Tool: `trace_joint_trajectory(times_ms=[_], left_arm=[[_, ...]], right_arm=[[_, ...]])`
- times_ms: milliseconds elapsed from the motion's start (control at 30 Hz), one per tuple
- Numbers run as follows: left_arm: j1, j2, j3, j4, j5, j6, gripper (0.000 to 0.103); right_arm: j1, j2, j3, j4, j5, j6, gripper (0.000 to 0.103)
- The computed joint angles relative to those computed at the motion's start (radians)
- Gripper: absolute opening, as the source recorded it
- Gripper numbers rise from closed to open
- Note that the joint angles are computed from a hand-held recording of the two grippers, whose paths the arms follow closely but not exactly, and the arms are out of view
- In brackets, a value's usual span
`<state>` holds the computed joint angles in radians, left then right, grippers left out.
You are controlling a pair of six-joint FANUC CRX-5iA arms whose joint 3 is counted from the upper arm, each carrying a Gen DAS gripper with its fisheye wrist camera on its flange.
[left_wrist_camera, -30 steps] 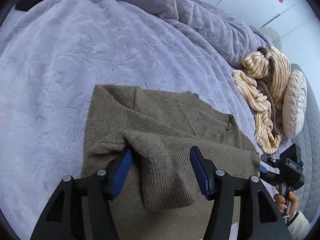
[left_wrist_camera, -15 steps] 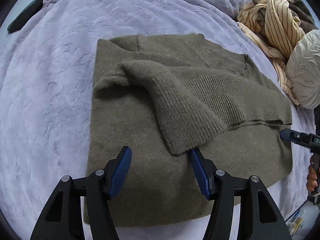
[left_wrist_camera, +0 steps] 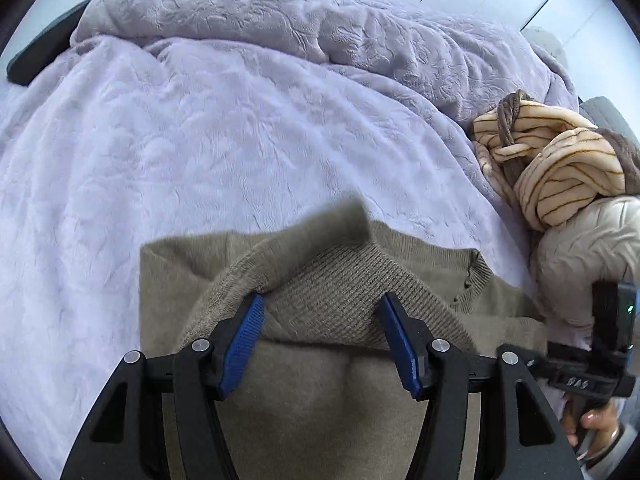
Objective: Fold small clothes
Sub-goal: 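Lay the hem down at the collar and open both tools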
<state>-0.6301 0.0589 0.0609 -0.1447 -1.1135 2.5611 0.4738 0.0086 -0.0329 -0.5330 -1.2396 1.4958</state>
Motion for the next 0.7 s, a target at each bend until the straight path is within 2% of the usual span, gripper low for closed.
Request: trace_joint_trajectory(times_ms=[167, 333, 467, 567, 700], left_arm=[[0.005, 0.009, 0.01, -0.017, -0.033, 0.022, 0.061], [0.0, 0.008, 0.017, -0.049, -0.067, 0.063, 0.061], [-0.027, 0.01, 0.045, -0.09, -0.117, 0.068, 0.061], [-0.041, 0.005, 0.063, -0.117, -0.165, 0.062, 0.061], [-0.036, 0.012, 0.082, -0.119, -0.188, 0.063, 0.061]], right_arm=[[-0.052, 0.015, 0.067, 0.009, -0.003, -0.013, 0.036], [-0.03, 0.042, 0.108, 0.137, 0.056, -0.099, 0.036], [-0.047, 0.054, 0.144, 0.128, 0.015, -0.072, 0.036], [-0.039, 0.044, 0.139, 0.174, -0.014, -0.06, 0.036], [-0.042, 0.03, 0.116, 0.257, 0.027, -0.09, 0.035]])
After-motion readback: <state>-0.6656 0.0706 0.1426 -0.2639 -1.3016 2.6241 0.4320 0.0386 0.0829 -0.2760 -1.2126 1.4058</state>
